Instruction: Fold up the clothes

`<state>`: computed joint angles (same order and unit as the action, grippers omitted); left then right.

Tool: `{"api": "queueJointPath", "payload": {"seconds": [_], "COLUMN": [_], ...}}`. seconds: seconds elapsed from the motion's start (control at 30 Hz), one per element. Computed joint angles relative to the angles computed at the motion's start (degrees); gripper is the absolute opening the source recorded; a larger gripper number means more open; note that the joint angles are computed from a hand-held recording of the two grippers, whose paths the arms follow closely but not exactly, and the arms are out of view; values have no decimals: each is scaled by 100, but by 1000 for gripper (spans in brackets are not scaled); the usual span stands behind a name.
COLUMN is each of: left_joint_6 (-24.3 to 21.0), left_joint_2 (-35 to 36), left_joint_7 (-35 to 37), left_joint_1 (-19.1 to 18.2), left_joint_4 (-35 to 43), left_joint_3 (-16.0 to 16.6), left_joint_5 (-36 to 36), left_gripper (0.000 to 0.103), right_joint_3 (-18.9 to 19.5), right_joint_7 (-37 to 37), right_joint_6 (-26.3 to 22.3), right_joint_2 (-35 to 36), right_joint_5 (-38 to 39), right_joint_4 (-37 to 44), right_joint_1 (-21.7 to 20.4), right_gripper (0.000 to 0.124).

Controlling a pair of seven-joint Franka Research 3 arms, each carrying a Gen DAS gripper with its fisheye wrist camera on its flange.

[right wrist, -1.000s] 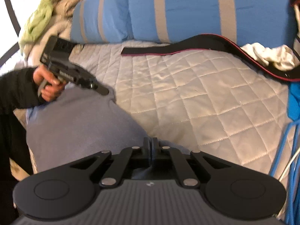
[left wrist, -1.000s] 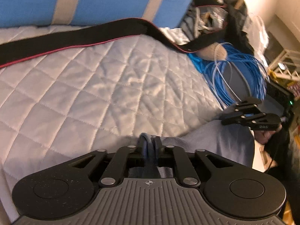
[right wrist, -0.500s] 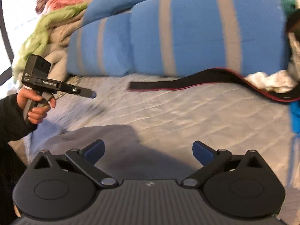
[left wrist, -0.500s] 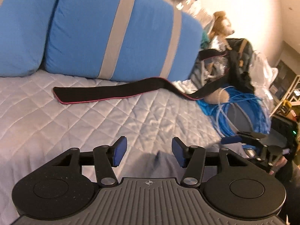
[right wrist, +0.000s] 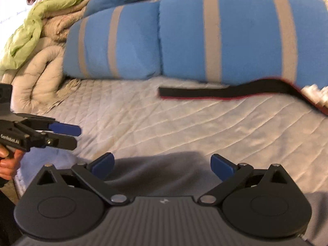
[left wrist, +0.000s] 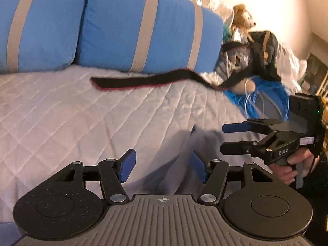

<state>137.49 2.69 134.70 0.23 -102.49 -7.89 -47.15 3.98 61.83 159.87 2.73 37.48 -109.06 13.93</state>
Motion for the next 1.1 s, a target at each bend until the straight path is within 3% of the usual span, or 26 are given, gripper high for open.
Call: {"api": "queueJointPath", "payload": {"seconds": [0.17, 0.27, 0.5, 0.53, 0.6, 0.63, 0.67, 0.77, 1.0, 1.1], "left_joint_6": [-352, -903, -1887, -1938, -1849, -1811, -1835, -1910, -2034, -1908], "left_joint_2": [10, 124, 514, 560, 618, 655, 707, 843, 855, 725], "left_joint_7": [775, 1280, 1350, 1288, 1053, 872, 625, -103, -928, -1168], "left_joint_1": [128, 291, 637, 672, 685, 681, 695, 732, 691, 655], "left_joint_4": [-46, 111, 592, 632, 672, 718, 791, 1027, 1256, 1158], "left_joint_3": [97, 165, 148, 139, 117, 112, 113, 103, 31, 14], "left_joint_5": [298, 84, -79, -69, 108, 251, 350, 702, 1560, 1768], "left_gripper": [58, 58, 56, 56, 39, 22, 14, 5, 5, 8], "right_joint_3": [64, 69, 38, 34, 34, 32, 28, 26, 44, 24], "right_joint_7": [208, 174, 781, 811, 804, 828, 893, 1019, 1208, 1627], "right_joint_6": [18, -118, 141, 96, 7, -18, 5, 211, 676, 630], "right_joint_2": [36, 11, -35, -22, -14, -17, -23, -49, -133, -134], "right_joint_5": [-187, -100, -527, -495, -352, -328, -406, -803, -1936, -2697], "right_joint_4": [-178, -187, -261, -230, -193, -191, -208, -309, -594, -635], "right_joint_1": [114, 116, 178, 167, 141, 134, 139, 175, 280, 326], "right_gripper": [103, 103, 103, 103, 103, 103, 103, 103, 103, 103]}}
